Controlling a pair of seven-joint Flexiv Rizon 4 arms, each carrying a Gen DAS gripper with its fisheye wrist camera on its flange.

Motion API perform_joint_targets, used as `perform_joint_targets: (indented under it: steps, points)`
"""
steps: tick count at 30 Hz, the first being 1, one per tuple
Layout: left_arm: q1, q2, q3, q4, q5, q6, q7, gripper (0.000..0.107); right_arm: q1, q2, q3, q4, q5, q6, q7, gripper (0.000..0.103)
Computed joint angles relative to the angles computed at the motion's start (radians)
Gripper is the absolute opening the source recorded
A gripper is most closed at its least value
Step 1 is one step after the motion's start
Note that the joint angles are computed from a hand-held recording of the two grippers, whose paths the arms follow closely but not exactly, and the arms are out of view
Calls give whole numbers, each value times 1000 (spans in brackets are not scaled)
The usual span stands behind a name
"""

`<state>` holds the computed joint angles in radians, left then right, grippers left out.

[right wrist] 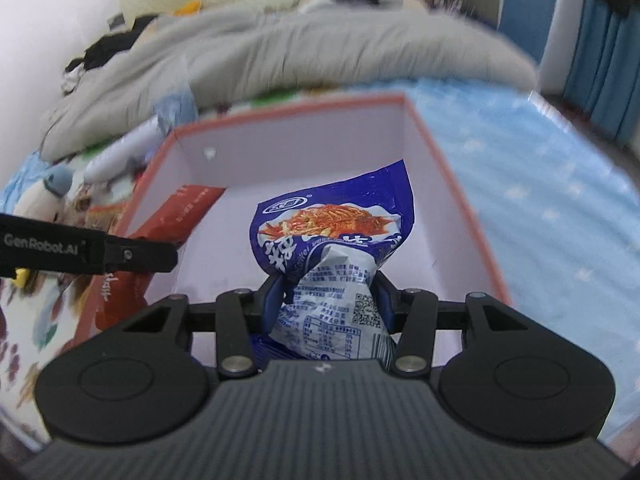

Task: Organize snacks
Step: 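Carry both packets over the pink box and open both grippers, then withdraw both open grippers from the box back toward the snack pile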

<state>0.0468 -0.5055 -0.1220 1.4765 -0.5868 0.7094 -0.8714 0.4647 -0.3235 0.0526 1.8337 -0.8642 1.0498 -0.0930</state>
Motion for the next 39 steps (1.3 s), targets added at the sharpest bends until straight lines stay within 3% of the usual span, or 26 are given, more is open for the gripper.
perform_joint_targets:
  steps: [8, 11, 13, 15, 20, 30, 39]
  points:
    - [2, -6, 6, 7, 22, 11, -4, 40, -4, 1, -3, 17, -6, 30, -26, 51]
    - [0, 19, 5, 33, 19, 50, 17, 52, -8, 14, -9, 39, -30, 64, 2, 55]
    - [4, 42, 0, 66, -5, 89, 39, 60, -14, 19, -14, 51, -45, 105, 34, 63]
    - [12, 55, -4, 79, -33, 85, 44, 61, -9, 28, -17, 57, -68, 104, 57, 69]
    - [20, 101, -2, 129, -86, 117, 87, 61, -9, 54, -17, 71, -154, 108, 127, 70]
    - [39, 160, -10, 190, -266, 193, 246, 61, -13, 105, 15, 62, -366, 25, 299, 70]
    - [38, 265, 19, 312, -511, 254, 497, 61, 12, 91, 51, 30, -490, -27, 422, 70]
